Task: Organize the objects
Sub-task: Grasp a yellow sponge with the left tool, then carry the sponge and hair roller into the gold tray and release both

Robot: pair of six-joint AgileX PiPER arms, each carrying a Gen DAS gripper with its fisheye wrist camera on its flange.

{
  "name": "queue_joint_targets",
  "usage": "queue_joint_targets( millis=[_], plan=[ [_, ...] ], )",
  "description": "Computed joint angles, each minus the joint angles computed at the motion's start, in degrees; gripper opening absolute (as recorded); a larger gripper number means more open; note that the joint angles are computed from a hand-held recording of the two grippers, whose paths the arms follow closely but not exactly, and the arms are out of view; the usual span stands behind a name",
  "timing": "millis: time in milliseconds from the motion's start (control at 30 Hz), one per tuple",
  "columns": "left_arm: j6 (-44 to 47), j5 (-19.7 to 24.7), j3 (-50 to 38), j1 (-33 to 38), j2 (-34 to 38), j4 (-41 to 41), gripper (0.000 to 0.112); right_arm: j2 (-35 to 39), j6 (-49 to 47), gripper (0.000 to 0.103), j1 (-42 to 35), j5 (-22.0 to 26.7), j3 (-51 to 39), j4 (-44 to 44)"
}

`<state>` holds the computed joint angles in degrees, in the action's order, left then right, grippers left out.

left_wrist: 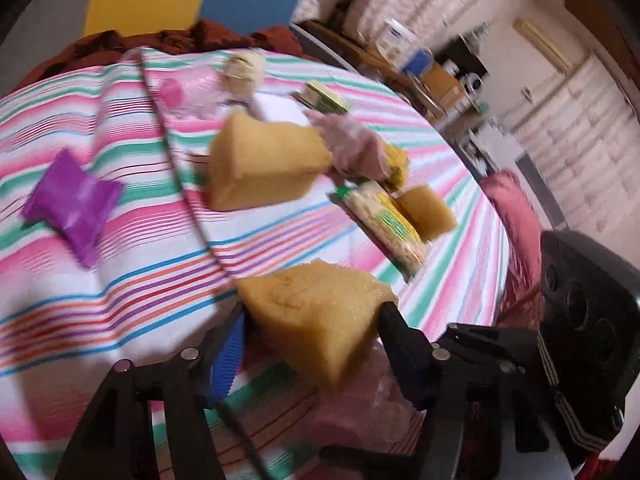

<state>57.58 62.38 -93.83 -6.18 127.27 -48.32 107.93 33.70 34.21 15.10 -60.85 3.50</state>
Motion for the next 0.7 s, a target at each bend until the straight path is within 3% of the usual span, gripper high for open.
queue_joint_targets(
  millis=[300, 700],
  plan=[
    [3.8, -3.9, 6.3, 7.2, -3.1, -5.4, 0.063, 0.0, 2.1, 0.065, 0.2, 0.2, 0.0, -2.3],
    [19.6, -11.4, 22.5, 12.9, -14.8, -10.2, 0.063, 0.6, 10.5, 0.065, 1.1, 0.7, -0.8, -10.4]
  ],
)
